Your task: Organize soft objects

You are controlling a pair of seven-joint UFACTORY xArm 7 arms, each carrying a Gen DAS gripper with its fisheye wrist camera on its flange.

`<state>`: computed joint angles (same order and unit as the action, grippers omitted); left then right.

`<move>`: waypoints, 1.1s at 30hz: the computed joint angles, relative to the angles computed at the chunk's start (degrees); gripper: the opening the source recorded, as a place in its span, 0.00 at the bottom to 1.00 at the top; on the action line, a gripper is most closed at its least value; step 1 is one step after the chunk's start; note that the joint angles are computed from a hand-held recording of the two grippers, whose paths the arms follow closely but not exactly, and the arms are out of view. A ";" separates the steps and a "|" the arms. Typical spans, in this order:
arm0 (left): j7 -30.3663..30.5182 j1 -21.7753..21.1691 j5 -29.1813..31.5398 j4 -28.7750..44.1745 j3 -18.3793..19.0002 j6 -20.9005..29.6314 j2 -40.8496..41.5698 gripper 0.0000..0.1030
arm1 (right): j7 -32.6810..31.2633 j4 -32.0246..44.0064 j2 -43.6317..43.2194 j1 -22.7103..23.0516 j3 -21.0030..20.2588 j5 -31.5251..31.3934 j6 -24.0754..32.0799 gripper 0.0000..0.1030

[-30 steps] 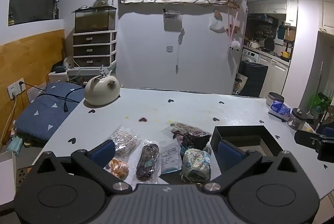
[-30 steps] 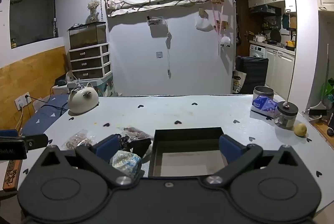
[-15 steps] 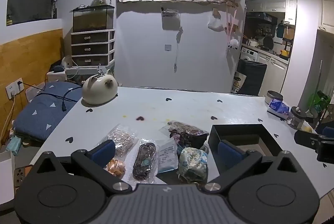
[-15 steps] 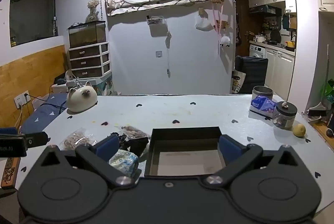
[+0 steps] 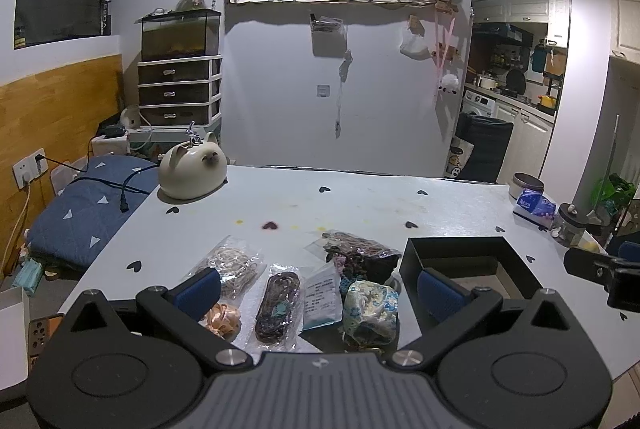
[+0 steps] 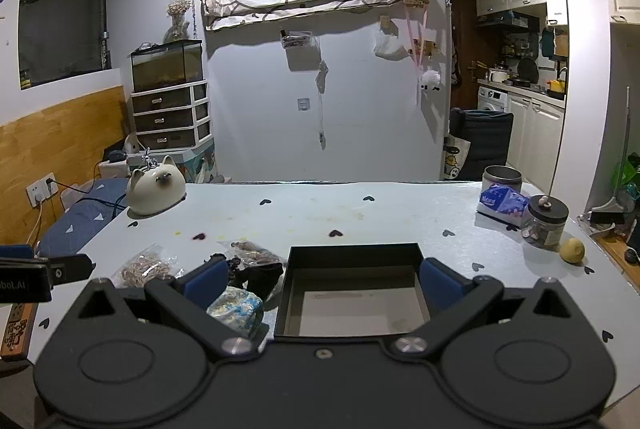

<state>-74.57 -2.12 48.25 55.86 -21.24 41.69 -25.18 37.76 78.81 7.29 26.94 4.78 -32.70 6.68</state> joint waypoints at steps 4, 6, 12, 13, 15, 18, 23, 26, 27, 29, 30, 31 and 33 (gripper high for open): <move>0.09 -0.04 -0.04 -0.11 0.07 -0.16 -0.11 1.00 | -0.51 0.48 0.35 0.09 0.14 0.10 0.23 1.00; 0.14 -0.03 -0.09 -0.12 0.13 -0.24 -0.10 1.00 | -0.52 0.49 0.35 0.21 0.04 0.15 0.25 1.00; 0.14 0.02 -0.12 -0.03 -0.02 -0.15 -0.07 1.00 | -0.57 0.40 0.31 0.22 -0.05 0.23 0.16 1.00; 0.13 0.01 -0.12 -0.03 -0.01 -0.15 -0.07 1.00 | -0.70 0.38 0.32 0.18 -0.02 0.36 0.13 1.00; 0.11 0.01 -0.11 0.08 -0.07 0.00 0.01 1.00 | -0.72 0.38 0.32 0.23 -0.07 0.38 0.13 1.00; 0.12 -0.07 -0.07 0.05 0.02 -0.06 0.01 1.00 | -0.94 0.33 0.32 0.20 -0.06 0.61 0.07 1.00; 0.10 -0.06 -0.06 0.05 0.02 -0.06 0.01 1.00 | -0.62 0.34 0.36 0.39 -0.26 0.30 0.01 1.00; 0.16 -0.11 -0.14 0.08 0.07 -0.07 0.01 1.00 | -0.64 0.35 0.35 0.37 -0.22 0.35 0.08 1.00; 0.16 -0.11 -0.11 0.08 0.09 -0.17 0.03 1.00 | -0.64 0.35 0.35 0.36 -0.21 0.34 0.08 1.00; 0.13 -0.09 -0.11 0.09 0.04 -0.06 0.02 1.00 | -0.70 0.35 0.35 0.33 -0.20 0.37 0.08 1.00; 0.13 -0.10 -0.11 0.09 0.04 -0.06 0.02 1.00 | -0.70 0.35 0.35 0.33 -0.20 0.37 0.08 1.00; 0.13 -0.10 -0.11 0.09 0.04 -0.05 0.02 1.00 | -0.81 0.31 0.34 0.28 -0.16 0.46 0.04 1.00; 0.06 -0.09 -0.07 0.10 0.02 -0.06 0.07 1.00 | -0.94 0.29 0.33 0.25 -0.12 0.61 0.03 1.00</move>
